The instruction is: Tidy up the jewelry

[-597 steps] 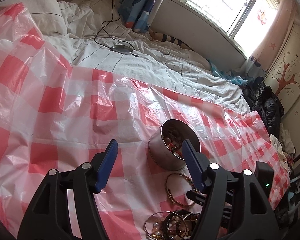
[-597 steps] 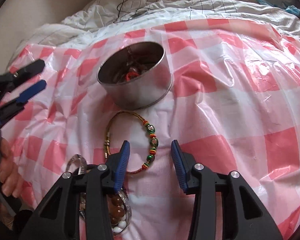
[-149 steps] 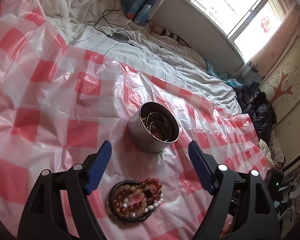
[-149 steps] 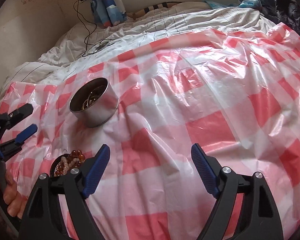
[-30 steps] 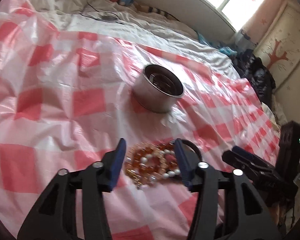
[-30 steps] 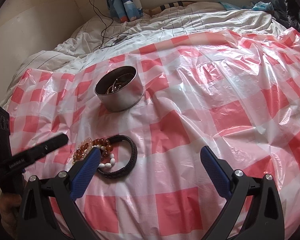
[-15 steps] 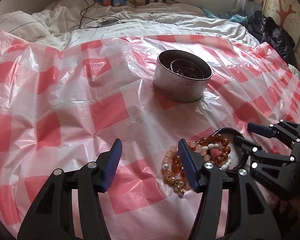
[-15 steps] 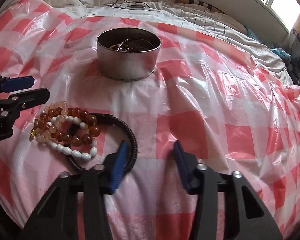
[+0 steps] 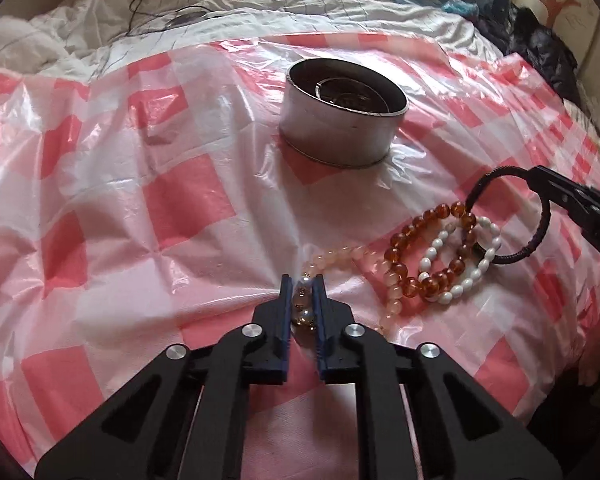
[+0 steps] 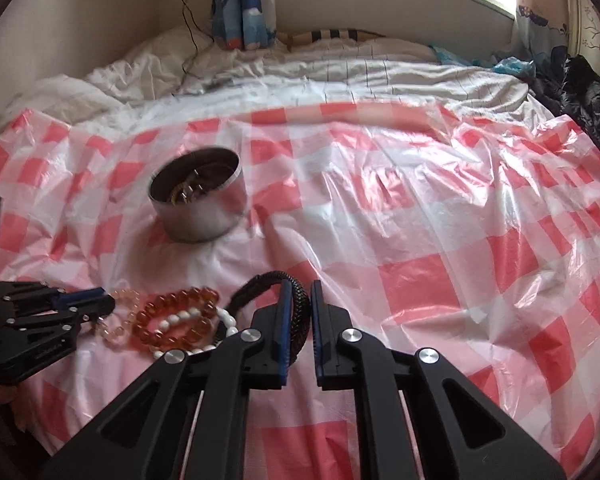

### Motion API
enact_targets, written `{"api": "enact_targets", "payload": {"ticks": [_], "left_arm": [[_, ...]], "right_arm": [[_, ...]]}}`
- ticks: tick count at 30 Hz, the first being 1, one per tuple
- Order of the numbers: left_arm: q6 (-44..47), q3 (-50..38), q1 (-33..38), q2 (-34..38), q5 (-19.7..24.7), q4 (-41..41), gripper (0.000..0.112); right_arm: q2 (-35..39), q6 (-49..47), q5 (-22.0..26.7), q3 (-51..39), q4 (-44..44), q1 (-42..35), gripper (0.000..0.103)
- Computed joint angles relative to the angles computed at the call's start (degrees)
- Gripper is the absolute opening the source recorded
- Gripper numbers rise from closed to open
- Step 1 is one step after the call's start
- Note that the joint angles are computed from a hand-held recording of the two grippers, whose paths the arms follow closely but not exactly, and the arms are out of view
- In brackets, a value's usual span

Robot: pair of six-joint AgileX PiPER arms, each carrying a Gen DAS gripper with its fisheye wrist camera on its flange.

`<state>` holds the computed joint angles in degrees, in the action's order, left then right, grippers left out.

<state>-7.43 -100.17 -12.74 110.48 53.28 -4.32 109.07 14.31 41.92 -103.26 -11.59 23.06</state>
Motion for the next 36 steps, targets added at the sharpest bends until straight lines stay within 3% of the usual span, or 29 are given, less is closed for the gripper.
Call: {"api": "enact_targets", "payload": {"ticks": [2, 3, 9, 12, 17, 26, 30, 32, 33, 34, 36], "left_arm": [[-1.19, 1.9, 1.09, -1.78, -2.18, 0.08, 0.007], [-1.66, 2.63, 1.57, -2.46, -3.01, 0.01, 0.007], [-2.03, 1.84, 2.12, -1.5, -0.9, 0.86, 0.007], [-1.88, 2.39, 1.93, -1.58, -1.05, 1.77, 0.007], [0.94, 6.39, 3.84, -5.54, -6.65, -3.75, 0.007], [7.91, 10.65, 5.31, -10.01, -11.86, -13.66, 0.007], [6.17, 8.97, 4.19, -8.75, -10.76, -11.5, 0.007], [5.48, 8.03, 3.75, -7.98, -9.97, -10.6, 0.007], [5.13, 7.71, 3.56, -7.69, -9.75, -10.12, 0.007], [4.99, 7.43, 3.47, -7.48, -9.55, -9.96, 0.007], [5.07, 7.26, 3.39, -7.3, -9.28, -10.08, 0.007]], "right_arm": [[-2.88, 3.01, -4.15, 3.64, -3.53, 0.59, 0.011], [-2.74, 2.04, -3.9, 3.4, -1.86, 0.21, 0.011], [1.66, -1.39, 2.78, -1.94, 7.54, -3.77, 0.011], [1.86, -1.13, 3.26, -1.69, 8.9, -4.77, 0.01], [0.12, -1.54, 1.05, 0.25, 9.2, -4.57, 0.01], [-3.72, -7.71, -5.52, 4.91, 17.17, -6.04, 0.009], [-1.15, -8.07, -1.37, 1.51, 19.22, -7.34, 0.01], [1.84, -7.33, 3.3, -1.97, 20.37, -8.21, 0.028], [2.61, -5.72, 4.4, -2.61, 19.15, -8.18, 0.059], [3.1, -4.45, 5.15, -3.06, 17.64, -7.94, 0.069], [4.52, -1.24, 7.65, -4.83, 13.33, -7.06, 0.069]]}}
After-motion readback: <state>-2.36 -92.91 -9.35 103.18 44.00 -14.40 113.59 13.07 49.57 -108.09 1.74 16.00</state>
